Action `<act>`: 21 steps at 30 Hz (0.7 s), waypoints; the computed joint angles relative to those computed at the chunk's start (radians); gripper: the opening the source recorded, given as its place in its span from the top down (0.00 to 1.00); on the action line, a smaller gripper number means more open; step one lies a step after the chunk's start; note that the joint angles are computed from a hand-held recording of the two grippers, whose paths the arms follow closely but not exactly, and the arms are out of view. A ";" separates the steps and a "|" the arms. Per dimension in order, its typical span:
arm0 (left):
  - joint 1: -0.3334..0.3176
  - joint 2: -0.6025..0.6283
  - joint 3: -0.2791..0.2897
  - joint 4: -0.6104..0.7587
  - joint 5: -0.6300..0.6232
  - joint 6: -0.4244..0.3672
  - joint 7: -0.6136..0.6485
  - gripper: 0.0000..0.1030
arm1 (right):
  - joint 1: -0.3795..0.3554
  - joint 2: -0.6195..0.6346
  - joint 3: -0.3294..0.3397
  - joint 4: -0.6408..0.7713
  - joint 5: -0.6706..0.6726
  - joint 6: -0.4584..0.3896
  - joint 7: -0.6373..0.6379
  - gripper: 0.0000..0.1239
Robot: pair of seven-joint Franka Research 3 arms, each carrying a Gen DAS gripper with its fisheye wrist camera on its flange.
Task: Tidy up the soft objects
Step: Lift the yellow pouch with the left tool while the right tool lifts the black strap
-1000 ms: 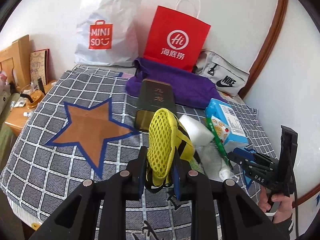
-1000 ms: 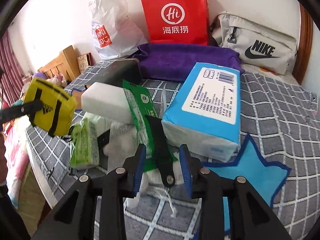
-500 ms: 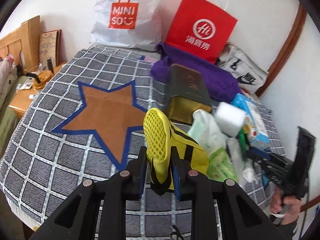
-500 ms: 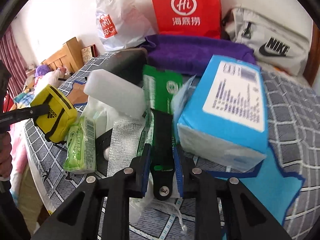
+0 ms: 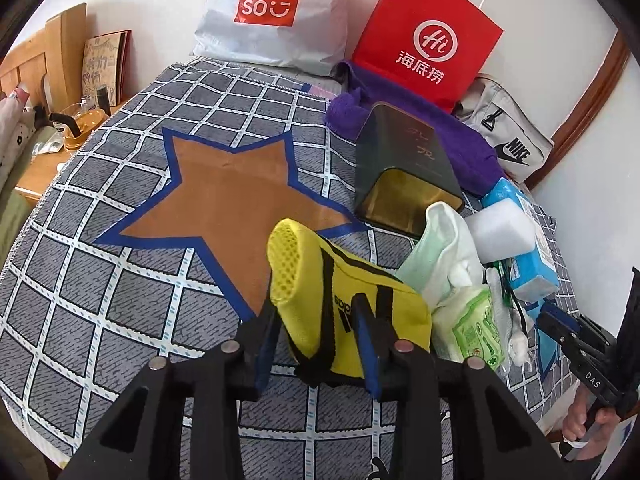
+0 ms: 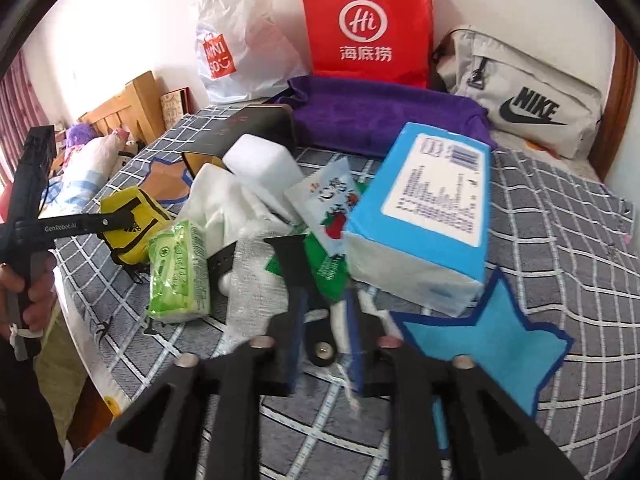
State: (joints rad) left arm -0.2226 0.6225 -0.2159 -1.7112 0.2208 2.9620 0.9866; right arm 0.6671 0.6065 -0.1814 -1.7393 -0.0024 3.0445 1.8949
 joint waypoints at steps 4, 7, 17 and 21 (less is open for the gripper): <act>-0.012 -0.015 0.016 -0.029 0.017 0.029 -0.005 0.34 | -0.023 0.058 0.032 0.089 0.002 -0.048 -0.030 0.73; 0.025 -0.023 -0.020 -0.057 0.010 0.065 0.015 0.33 | -0.048 0.109 0.060 0.173 0.005 -0.114 -0.046 0.73; -0.028 0.018 0.034 0.019 0.020 -0.009 -0.010 0.26 | -0.028 0.080 0.046 0.143 -0.022 -0.075 -0.023 0.88; -0.024 0.041 0.034 0.027 0.017 0.028 -0.034 0.27 | 0.017 0.016 -0.004 0.053 -0.037 -0.014 0.009 0.94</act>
State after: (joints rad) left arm -0.2462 0.6636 -0.1821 -1.6838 0.2383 2.9903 0.9522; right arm 0.6839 0.6225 -0.1856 -1.6865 -0.0389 3.0306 1.9040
